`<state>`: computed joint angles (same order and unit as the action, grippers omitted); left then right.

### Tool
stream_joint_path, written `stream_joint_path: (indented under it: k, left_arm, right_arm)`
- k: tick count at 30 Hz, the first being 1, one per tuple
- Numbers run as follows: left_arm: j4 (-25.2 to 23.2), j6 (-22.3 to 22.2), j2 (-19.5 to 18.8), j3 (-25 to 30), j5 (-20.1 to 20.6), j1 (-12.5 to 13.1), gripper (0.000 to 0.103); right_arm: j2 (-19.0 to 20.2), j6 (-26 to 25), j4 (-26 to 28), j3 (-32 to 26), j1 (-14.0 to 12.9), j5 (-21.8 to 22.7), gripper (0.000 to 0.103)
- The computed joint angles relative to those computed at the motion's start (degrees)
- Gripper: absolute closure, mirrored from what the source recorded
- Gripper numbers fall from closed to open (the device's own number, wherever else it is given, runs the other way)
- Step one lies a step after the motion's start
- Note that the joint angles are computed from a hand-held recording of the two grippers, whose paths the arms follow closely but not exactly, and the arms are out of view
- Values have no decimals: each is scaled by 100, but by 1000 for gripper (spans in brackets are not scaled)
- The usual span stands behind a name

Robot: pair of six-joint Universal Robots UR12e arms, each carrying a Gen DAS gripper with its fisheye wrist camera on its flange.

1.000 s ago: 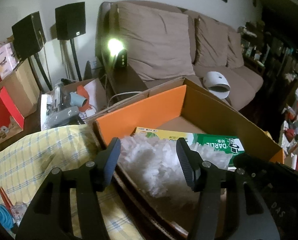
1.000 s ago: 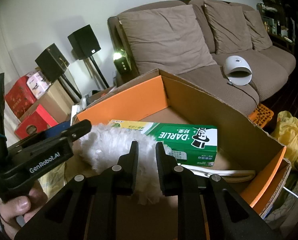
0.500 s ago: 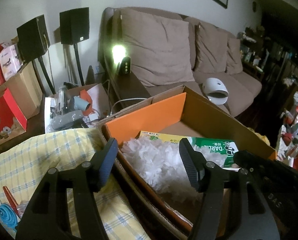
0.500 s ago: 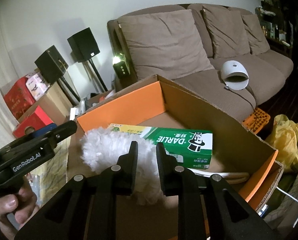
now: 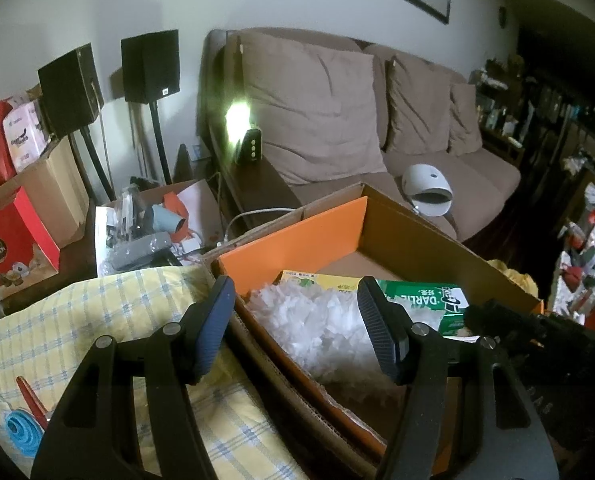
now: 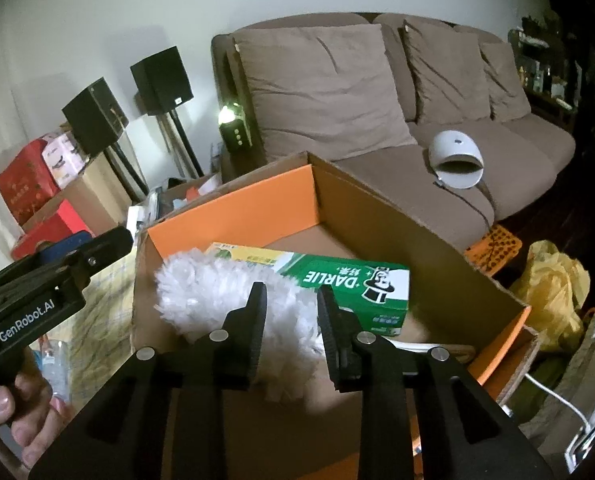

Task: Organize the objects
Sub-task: 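Open both grippers to release the duster in the box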

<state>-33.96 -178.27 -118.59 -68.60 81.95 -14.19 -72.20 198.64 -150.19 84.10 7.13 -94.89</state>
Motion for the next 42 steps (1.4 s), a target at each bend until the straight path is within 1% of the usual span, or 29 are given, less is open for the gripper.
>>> stream_joint_path:
  k: [10,20,24,33,35,37,39,42]
  left_arm:
    - [118,1,90,-98,11,17,42]
    - [242,-44,215,-231,-63,92,42]
    - [310,-88,267,-295,-39,122,36]
    - [412,-89,384,-413,-68,180,35]
    - [427,-80,421,-454,-84,197,34]
    - [435,-53,453,-496,-121,220,29]
    - [510,-45,486,-551,-100,233,27]
    - [532,-43,536,-606,-53,244,27]
  right_arm:
    - [-19,-117,-48,-24,63,-88,71]
    - [-20,-187,-36,-69,118,-173,69]
    - [-21,-255,-61,-82,154,-210,66]
    - [-31,-360,-106,-95,203,-212,63]
    - [-35,-367,-133,-97,215,-229,59]
    - [-37,-380,-145,-105,227,-248,58]
    - [-47,-395,-165,-107,238,-250,57]
    - [-53,-447,-200,-122,265,-245,54]
